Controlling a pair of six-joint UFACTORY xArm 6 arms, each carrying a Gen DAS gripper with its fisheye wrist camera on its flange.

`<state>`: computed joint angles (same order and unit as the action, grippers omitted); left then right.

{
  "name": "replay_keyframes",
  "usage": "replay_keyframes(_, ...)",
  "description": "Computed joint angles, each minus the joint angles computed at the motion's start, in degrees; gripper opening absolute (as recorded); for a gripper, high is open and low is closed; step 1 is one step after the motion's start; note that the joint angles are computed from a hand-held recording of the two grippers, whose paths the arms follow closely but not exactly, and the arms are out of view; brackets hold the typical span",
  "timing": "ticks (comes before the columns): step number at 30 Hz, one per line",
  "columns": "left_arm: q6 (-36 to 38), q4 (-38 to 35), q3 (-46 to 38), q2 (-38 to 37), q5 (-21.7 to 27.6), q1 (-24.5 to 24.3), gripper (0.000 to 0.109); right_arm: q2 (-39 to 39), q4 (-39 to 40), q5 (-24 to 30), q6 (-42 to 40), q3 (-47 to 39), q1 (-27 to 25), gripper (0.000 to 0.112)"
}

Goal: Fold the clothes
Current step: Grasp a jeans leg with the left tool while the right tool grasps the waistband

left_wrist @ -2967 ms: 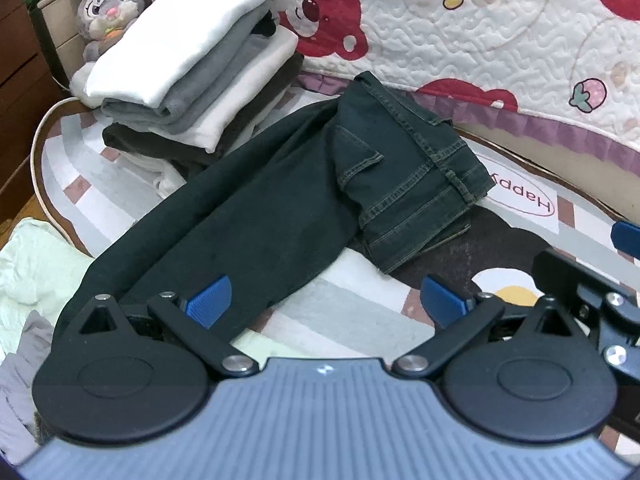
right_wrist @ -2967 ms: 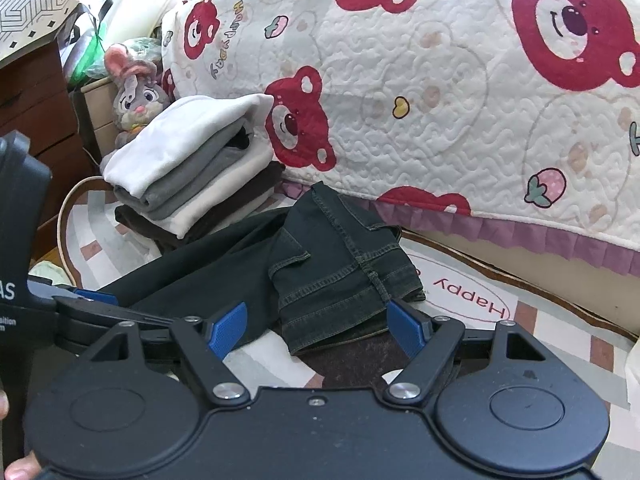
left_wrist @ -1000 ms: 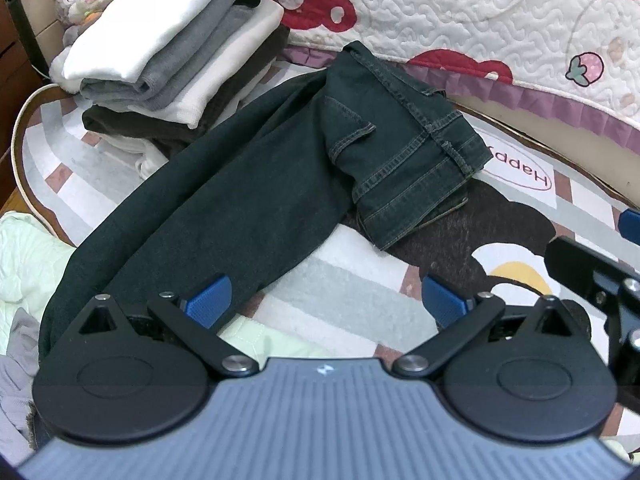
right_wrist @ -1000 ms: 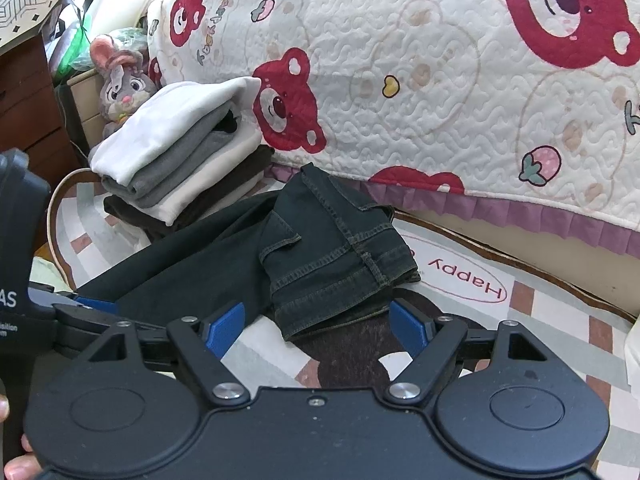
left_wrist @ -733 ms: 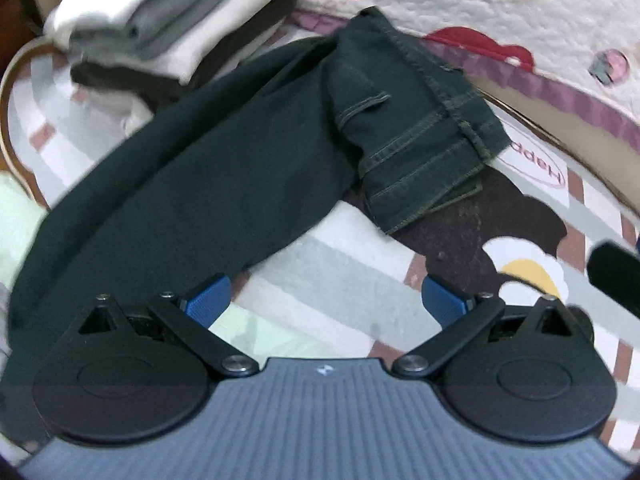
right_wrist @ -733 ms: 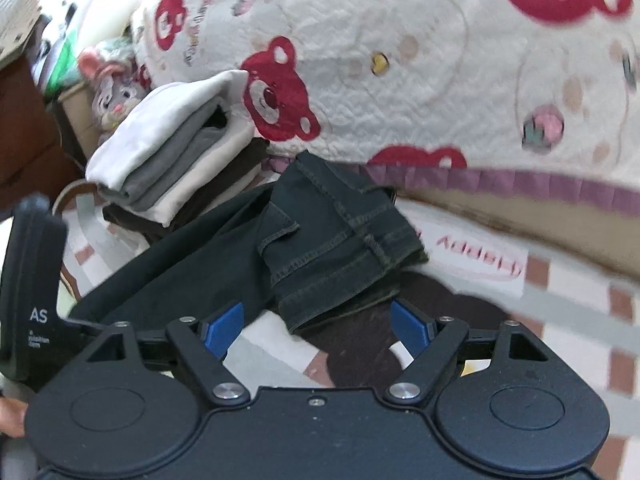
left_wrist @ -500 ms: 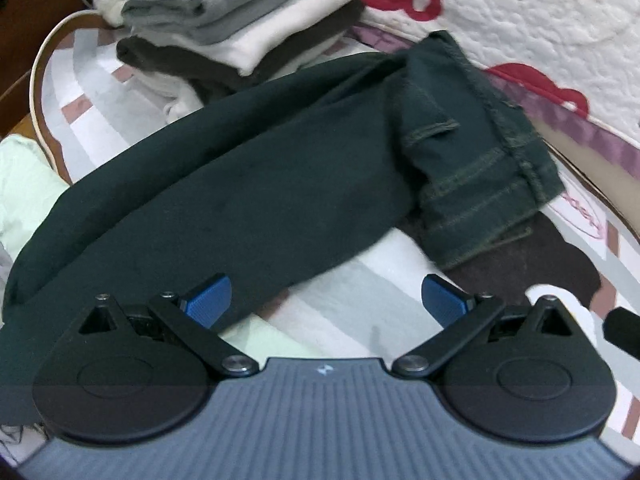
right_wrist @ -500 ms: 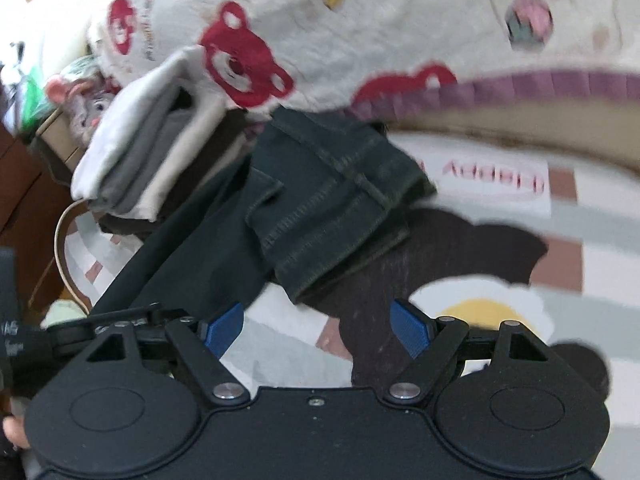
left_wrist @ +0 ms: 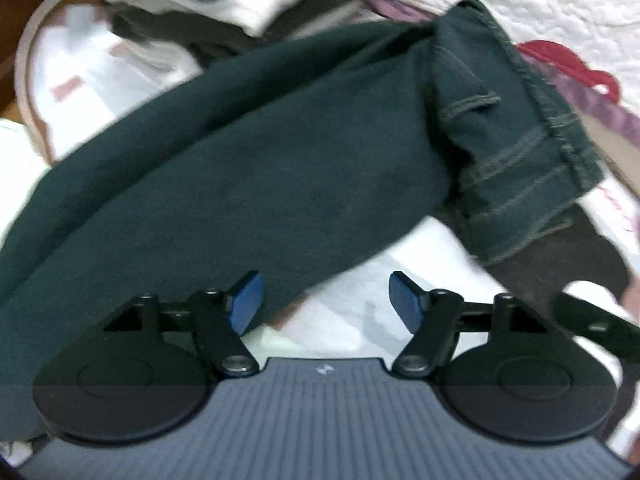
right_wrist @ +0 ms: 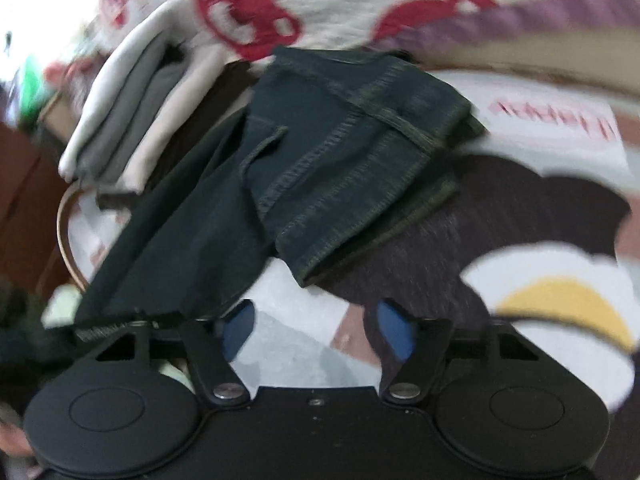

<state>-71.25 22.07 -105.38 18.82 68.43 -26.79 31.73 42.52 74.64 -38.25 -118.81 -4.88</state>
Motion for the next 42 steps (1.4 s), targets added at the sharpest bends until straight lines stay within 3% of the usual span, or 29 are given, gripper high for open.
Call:
replay_keyframes(1, 0.4, 1.4, 1.1, -1.1, -0.1, 0.3, 0.057, -0.4, 0.5, -0.6, -2.7, 0.7, 0.5, 0.043)
replay_keyframes(2, 0.3, 3.0, 1.7, -1.9, 0.7, 0.4, 0.055, -0.8, 0.9, -1.2, -5.5, 1.4, 1.0, 0.006)
replay_keyframes(3, -0.2, 4.5, 2.0, -2.6, 1.7, 0.7, 0.055, -1.1, 1.4, -1.7, -8.1, 2.0, 1.6, 0.003)
replay_keyframes(6, 1.9, 6.4, 4.2, -4.9, 3.2, 2.0, 0.054, -1.0, 1.5, -1.8, -10.2, 2.7, 3.2, 0.003)
replay_keyframes(9, 4.3, 8.0, 7.6, -7.6, 2.7, 3.0, 0.054, -0.9, 0.0, -5.3, -11.9, 4.1, 5.3, 0.008)
replay_keyframes(11, 5.5, 9.4, 10.9, -10.1, 0.4, 3.5, 0.056, -2.7, -4.2, -12.9, -16.1, 7.8, 7.8, 0.011)
replay_keyframes(13, 11.3, 6.5, 15.4, -13.3, -5.1, 5.1, 0.067, -5.0, -4.8, -18.3, -21.6, 11.8, 9.1, 0.035)
replay_keyframes(14, 16.2, 3.3, 16.9, -14.1, -7.3, 5.8, 0.069, -6.2, -4.8, -21.3, -23.3, 14.2, 9.7, 0.062)
replay_keyframes(15, 21.5, -0.1, 17.8, -14.6, -8.6, 6.4, 0.072, -7.4, -4.7, -24.2, -24.9, 16.4, 10.3, 0.069)
replay_keyframes(19, 30.1, 3.6, 15.6, -12.5, -3.3, 4.1, 0.079, -7.0, -8.3, -28.2, -20.6, 17.8, 11.0, 0.069)
replay_keyframes(21, 30.6, 7.6, 15.7, -12.4, -0.6, 3.0, 0.080, -6.6, -11.3, -32.1, -18.5, 18.7, 11.6, 0.069)
replay_keyframes(25, 27.6, 14.7, 18.2, -14.0, 2.6, 1.4, 0.082, -7.4, -10.3, -34.6, -20.2, 20.2, 11.6, 0.069)
replay_keyframes(30, 17.7, 20.8, 24.6, -19.1, 1.9, 2.0, 0.082, -11.2, -4.0, -42.1, -37.1, 27.2, 13.9, 0.069)
replay_keyframes(33, 17.3, 25.8, 26.1, -19.9, 2.4, 2.9, 0.093, -10.7, -2.5, -45.0, -44.3, 27.2, 15.6, 0.070)
replay_keyframes(34, 18.5, 25.0, 25.9, -19.9, 1.8, 3.9, 0.095, -10.2, -2.7, -45.7, -45.6, 26.5, 16.1, 0.070)
replay_keyframes(36, 24.7, 16.2, 25.0, -19.6, -1.0, 7.4, 0.098, -6.9, -5.6, -46.7, -42.2, 22.4, 16.9, 0.070)
replay_keyframes(40, 35.2, -4.0, 24.3, -17.7, -5.9, 13.3, 0.095, 1.6, -18.1, -42.6, -25.5, 10.0, 16.8, 0.075)
replay_keyframes(41, 34.5, -4.9, 24.6, -17.6, -6.8, 13.4, 0.090, 3.3, -19.3, -40.6, -22.8, 7.2, 16.3, 0.066)
replay_keyframes(42, 34.9, -3.5, 24.6, -17.6, -7.0, 12.7, 0.069, 4.2, -18.9, -38.6, -21.2, 5.2, 15.5, 0.029)
